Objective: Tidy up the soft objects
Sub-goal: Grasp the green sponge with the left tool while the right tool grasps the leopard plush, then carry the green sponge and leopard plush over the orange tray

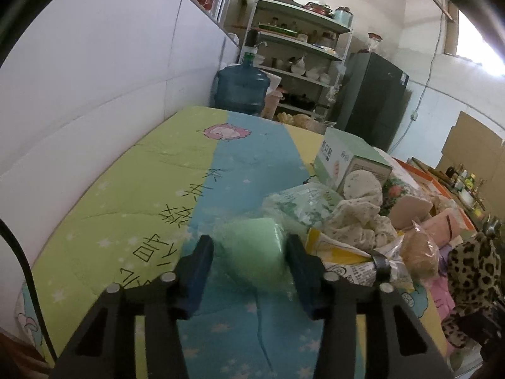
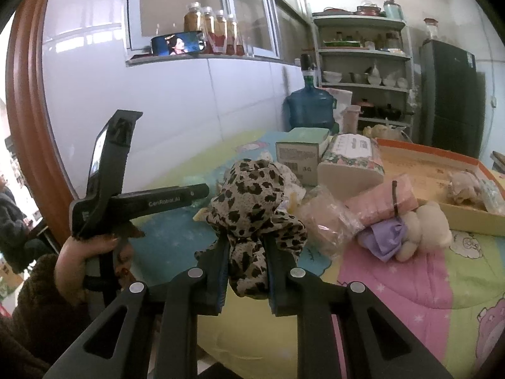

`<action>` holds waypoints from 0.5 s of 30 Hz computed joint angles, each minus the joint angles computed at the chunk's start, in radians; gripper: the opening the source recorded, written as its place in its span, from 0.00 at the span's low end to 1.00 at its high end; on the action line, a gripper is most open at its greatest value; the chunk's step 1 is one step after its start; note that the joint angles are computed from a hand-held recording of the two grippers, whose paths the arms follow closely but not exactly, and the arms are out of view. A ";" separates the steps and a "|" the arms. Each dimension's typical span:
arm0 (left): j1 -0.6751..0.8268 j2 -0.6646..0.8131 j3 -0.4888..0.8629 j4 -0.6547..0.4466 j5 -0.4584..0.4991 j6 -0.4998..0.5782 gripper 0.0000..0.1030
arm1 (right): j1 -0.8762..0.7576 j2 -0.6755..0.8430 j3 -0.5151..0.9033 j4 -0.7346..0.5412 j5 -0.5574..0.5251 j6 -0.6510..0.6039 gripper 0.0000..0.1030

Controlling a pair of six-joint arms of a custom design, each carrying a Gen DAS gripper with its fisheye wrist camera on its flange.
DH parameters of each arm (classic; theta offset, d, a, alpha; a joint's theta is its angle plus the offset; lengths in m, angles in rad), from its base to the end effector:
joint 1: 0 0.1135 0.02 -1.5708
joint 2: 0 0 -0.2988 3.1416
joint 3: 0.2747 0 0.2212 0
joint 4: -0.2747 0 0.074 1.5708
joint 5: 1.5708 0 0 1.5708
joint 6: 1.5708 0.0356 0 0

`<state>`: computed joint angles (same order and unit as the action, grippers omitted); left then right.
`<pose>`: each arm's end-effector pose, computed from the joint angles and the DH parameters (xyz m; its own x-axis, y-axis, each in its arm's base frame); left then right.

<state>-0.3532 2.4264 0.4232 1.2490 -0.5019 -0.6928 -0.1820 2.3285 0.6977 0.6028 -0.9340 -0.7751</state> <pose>0.2757 -0.0834 0.0189 -0.4779 -0.4206 -0.7712 -0.4301 0.8775 -0.2120 0.3215 -0.0301 0.0329 -0.3911 -0.3511 -0.8507 -0.8042 0.5799 0.1303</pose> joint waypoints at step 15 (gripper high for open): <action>-0.055 -0.029 -0.071 0.066 -0.083 -0.009 0.43 | 0.006 0.005 0.022 -0.018 -0.003 0.027 0.20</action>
